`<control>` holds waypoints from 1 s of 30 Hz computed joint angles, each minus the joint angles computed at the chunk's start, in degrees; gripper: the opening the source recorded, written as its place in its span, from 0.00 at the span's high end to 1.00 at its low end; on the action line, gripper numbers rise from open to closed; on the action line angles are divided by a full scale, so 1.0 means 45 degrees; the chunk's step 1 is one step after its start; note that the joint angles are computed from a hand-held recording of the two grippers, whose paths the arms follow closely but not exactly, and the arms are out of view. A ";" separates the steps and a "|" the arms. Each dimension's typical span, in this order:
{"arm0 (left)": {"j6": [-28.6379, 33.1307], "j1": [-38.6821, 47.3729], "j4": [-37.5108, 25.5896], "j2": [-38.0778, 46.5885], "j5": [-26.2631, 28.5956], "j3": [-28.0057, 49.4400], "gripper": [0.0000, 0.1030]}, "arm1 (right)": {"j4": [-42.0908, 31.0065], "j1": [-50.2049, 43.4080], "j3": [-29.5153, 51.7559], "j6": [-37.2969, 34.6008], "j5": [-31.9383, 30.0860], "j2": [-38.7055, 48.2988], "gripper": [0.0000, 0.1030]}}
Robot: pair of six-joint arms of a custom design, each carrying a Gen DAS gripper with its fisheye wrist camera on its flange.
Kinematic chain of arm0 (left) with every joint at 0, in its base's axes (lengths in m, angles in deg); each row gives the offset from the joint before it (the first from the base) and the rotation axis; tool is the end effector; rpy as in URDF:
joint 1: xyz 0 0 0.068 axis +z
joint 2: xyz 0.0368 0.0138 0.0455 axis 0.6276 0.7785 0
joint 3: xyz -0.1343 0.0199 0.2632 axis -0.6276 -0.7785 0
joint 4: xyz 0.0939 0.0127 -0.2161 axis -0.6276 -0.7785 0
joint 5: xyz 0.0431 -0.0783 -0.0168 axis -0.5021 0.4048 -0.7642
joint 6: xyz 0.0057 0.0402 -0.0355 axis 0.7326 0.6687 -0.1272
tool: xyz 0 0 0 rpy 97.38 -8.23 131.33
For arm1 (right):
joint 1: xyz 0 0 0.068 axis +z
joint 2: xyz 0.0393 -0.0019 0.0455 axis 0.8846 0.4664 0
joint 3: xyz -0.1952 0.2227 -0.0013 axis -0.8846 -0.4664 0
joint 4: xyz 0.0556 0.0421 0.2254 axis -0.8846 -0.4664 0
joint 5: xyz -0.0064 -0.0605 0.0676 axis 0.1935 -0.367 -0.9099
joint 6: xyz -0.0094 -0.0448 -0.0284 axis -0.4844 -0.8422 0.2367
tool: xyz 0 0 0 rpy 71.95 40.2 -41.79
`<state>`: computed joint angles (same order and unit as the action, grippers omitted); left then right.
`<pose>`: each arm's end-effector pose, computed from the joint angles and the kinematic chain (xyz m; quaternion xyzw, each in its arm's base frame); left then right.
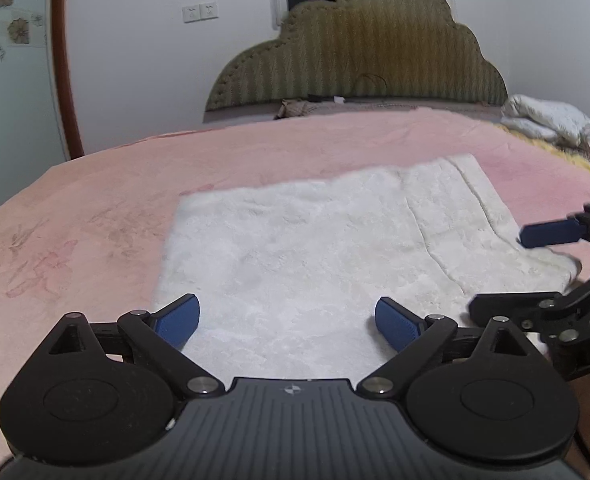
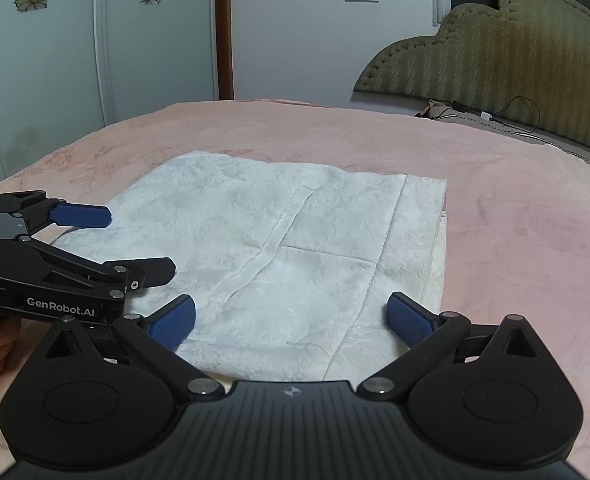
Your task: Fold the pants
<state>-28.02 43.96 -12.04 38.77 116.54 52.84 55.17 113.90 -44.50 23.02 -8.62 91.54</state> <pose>0.2903 0.0039 0.1351 0.3269 0.7980 -0.1510 0.4833 0.1725 0.1768 0.1651 0.1080 0.8800 -0.0295 0.4616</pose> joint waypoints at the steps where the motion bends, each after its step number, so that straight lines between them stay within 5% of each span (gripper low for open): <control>1: -0.0301 0.0233 -0.0151 0.0018 0.0252 0.0252 0.06 | 0.0105 0.0014 -0.0113 -0.0060 0.0068 -0.0202 0.00; 4: -0.1288 0.0921 -0.2059 0.0432 0.1001 0.2134 0.06 | 0.1381 -0.0570 -0.1251 -0.0384 -0.0524 -0.1504 0.00; 7: -0.1236 0.1436 -0.6074 0.1647 0.1912 0.5358 0.07 | 0.2416 -0.2314 -0.2585 -0.0023 -0.2162 -0.2870 0.00; 10: -0.0173 0.1742 -1.1019 0.3427 0.2926 0.9053 0.08 | 0.4990 -0.5153 -0.4443 -0.0119 -0.5318 -0.3471 0.00; 12: 0.1018 0.1742 -1.3870 0.4530 0.3266 1.1116 0.09 | 0.8143 -0.7339 -0.5937 -0.0107 -0.8146 -0.2879 0.00; 15: 0.2419 0.1556 -1.6326 0.5650 0.3370 1.2995 0.09 | 1.1205 -0.8978 -0.6901 -0.0452 -1.0477 -0.1680 0.00; 25: 0.3734 0.1154 -1.9426 0.7701 0.4359 1.6044 0.10 | 1.2379 -1.0259 -0.4946 -0.2099 -1.4230 0.1235 0.00; 28: 0.2918 0.0921 -1.8345 0.7417 0.4155 1.5511 0.32 | 1.2872 -1.0358 -0.4527 -0.1954 -1.4334 0.1931 0.03; 29: 0.2541 0.0847 -1.7456 0.7084 0.3866 1.4899 0.48 | 1.2528 -1.0328 -0.4377 -0.1962 -1.4123 0.1852 0.08; 30: 0.2288 0.0820 -1.6595 0.6762 0.3659 1.4279 0.60 | 1.1688 -1.0159 -0.4182 -0.2047 -1.3615 0.1549 0.30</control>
<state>-17.72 47.65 -86.71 69.20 133.01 117.09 107.77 68.18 -63.32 13.81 -69.88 98.51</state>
